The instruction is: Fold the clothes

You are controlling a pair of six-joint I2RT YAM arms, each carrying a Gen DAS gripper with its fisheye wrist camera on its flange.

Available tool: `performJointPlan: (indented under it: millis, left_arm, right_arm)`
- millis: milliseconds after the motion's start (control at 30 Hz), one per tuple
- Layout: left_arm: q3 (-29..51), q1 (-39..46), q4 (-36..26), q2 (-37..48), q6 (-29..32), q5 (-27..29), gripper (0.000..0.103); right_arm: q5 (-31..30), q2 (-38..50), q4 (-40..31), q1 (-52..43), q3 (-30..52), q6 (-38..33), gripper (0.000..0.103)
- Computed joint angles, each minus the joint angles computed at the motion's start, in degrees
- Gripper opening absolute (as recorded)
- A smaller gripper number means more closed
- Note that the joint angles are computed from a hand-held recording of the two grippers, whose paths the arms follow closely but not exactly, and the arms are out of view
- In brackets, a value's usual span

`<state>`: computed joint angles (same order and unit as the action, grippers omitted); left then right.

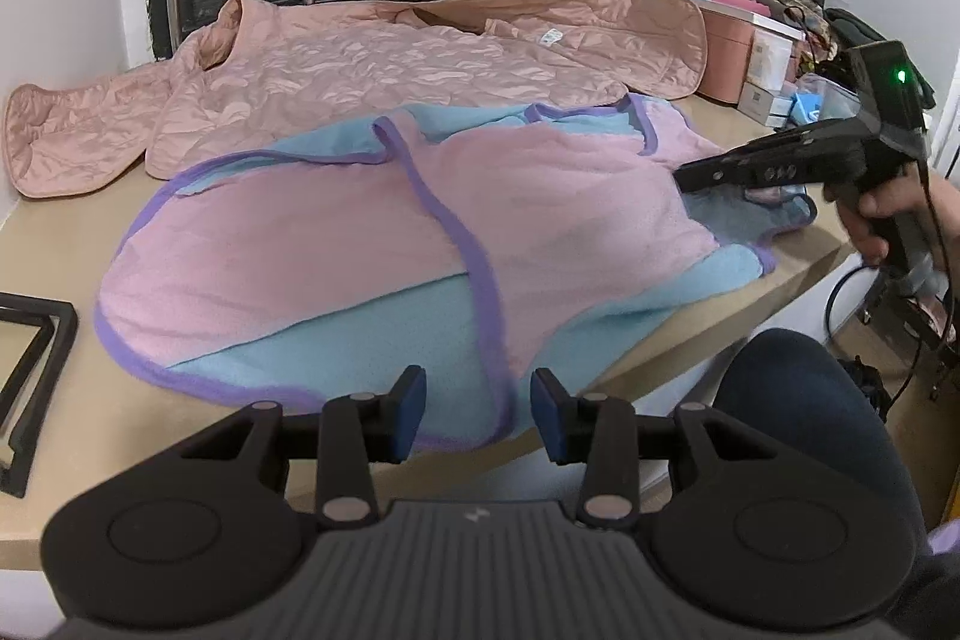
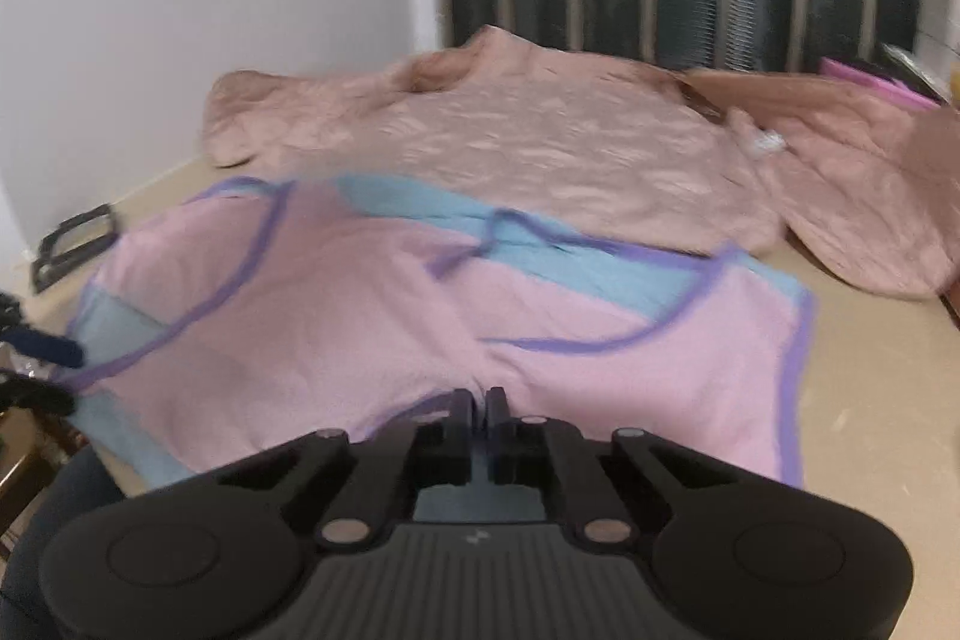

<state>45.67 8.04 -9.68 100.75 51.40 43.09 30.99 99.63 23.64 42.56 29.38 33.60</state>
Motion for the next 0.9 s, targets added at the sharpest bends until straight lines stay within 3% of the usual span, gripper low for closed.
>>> performJointPlan:
  millis: [100,200,400,500,533,633,667,767,900]
  left_arm:
    - [1.36,2.08,-1.49,0.91,3.16,2.34,0.039]
    - [2.41,4.52,-6.17,0.66,11.7,6.41,0.039]
    - [1.98,4.13,-8.69,1.23,20.59,6.66,0.039]
    - [1.97,3.94,-8.08,2.59,22.83,6.24,0.039]
    - [2.24,4.01,-7.87,3.31,23.44,6.09,0.037]
    - [3.93,4.86,-8.73,4.69,25.72,7.08,0.002]
    - [5.19,5.15,-10.31,5.39,27.01,7.44,0.002]
    - [10.16,5.6,-16.04,7.42,30.68,8.77,0.002]
    - [18.64,3.55,-17.71,9.37,27.1,12.43,0.001]
  right_arm:
    - [5.62,-4.89,-1.76,3.41,-3.63,4.25,0.013]
    - [7.8,-10.33,4.64,9.58,-10.48,2.24,0.026]
    - [6.41,-5.8,13.91,19.82,-13.32,-0.12,0.027]
    - [6.1,-2.55,13.67,20.66,-11.85,-1.77,0.027]
    - [6.27,-1.32,13.67,20.59,-11.47,-1.86,0.027]
    - [6.1,-0.71,16.47,19.87,-12.42,-2.59,0.018]
    - [6.02,-0.51,17.45,19.61,-12.75,-2.84,0.002]
    - [5.28,-0.68,19.81,18.34,-13.55,-4.48,0.002]
    - [1.03,-8.9,20.7,12.61,-15.82,-9.71,0.002]
